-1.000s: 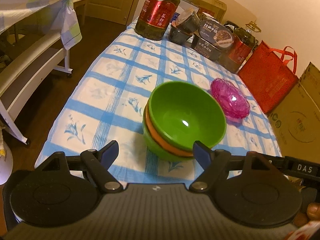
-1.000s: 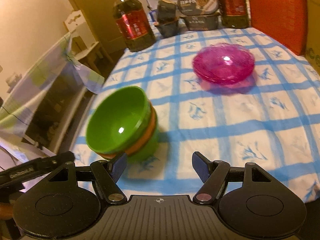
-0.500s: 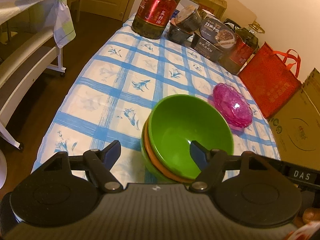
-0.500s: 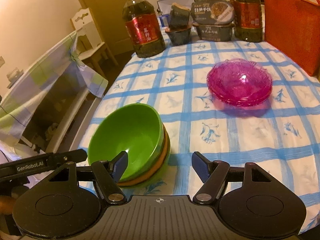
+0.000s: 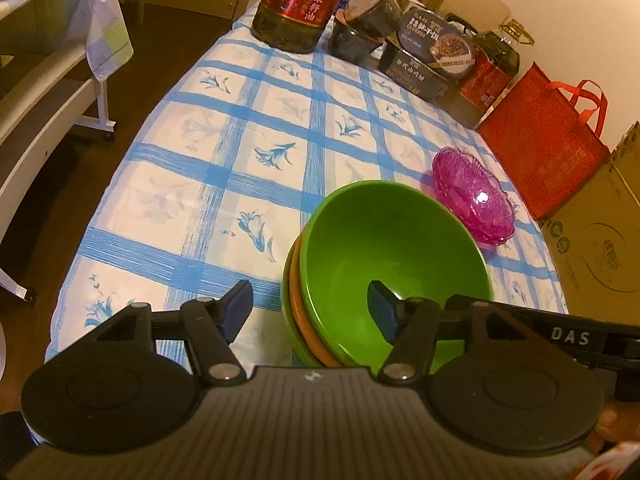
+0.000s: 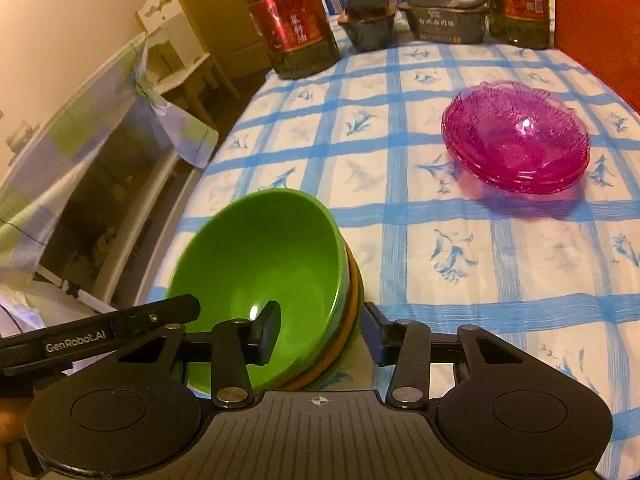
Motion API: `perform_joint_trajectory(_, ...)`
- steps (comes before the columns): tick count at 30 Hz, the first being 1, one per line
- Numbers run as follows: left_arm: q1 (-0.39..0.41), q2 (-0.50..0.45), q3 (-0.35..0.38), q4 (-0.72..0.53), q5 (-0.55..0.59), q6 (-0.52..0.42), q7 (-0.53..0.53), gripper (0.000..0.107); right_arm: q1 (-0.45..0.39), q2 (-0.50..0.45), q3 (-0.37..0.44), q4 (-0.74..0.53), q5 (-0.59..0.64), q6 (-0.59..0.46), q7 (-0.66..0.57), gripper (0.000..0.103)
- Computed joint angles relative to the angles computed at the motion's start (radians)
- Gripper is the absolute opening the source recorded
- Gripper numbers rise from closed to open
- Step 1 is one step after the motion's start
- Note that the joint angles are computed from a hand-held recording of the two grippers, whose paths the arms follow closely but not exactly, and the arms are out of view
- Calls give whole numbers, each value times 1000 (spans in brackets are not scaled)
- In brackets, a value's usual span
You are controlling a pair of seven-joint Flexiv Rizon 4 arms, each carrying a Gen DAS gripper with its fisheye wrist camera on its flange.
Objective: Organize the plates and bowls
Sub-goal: 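Close both tools on the rim of the green and orange bowl stack, then lift and carry the bowl stack with both tools toward the pink plates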
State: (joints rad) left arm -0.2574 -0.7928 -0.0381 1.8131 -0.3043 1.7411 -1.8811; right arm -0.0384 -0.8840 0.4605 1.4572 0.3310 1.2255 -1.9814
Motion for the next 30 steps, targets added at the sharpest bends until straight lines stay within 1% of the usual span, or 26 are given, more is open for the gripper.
perform_joint_trajectory(4, 22, -16, -22, -23, 7, -31, 15, 58, 35, -16, -44, -23, -28, -27, 48, 43)
perform_joint_trajectory(8, 38, -31, -40, -42, 14, -48, 27, 49, 42, -32, -53, -48, -39, -63, 75, 42)
perform_joint_trajectory(11, 42, -38, -45, -54, 19, -58, 36, 44, 52, -39, -65, -61, -43, -83, 98, 42)
perform_joint_trajectory(14, 46, -44, -51, -64, 22, -71, 45, 42, 57, -45, -71, -72, -43, -101, 117, 41)
perform_joint_trajectory(18, 42, -47, -44, -71, 19, -90, 46, 38, 62, -49, -76, -78, -42, -116, 129, 37)
perform_joint_trajectory(26, 28, -49, -21, -82, 22, -123, 47, 30, 68, -46, -83, -69, -46, -106, 136, 33)
perform_joint_trajectory(30, -1, -52, 16, -95, 24, -145, 34, 29, 75, -44, -88, -62, -55, -93, 140, 33)
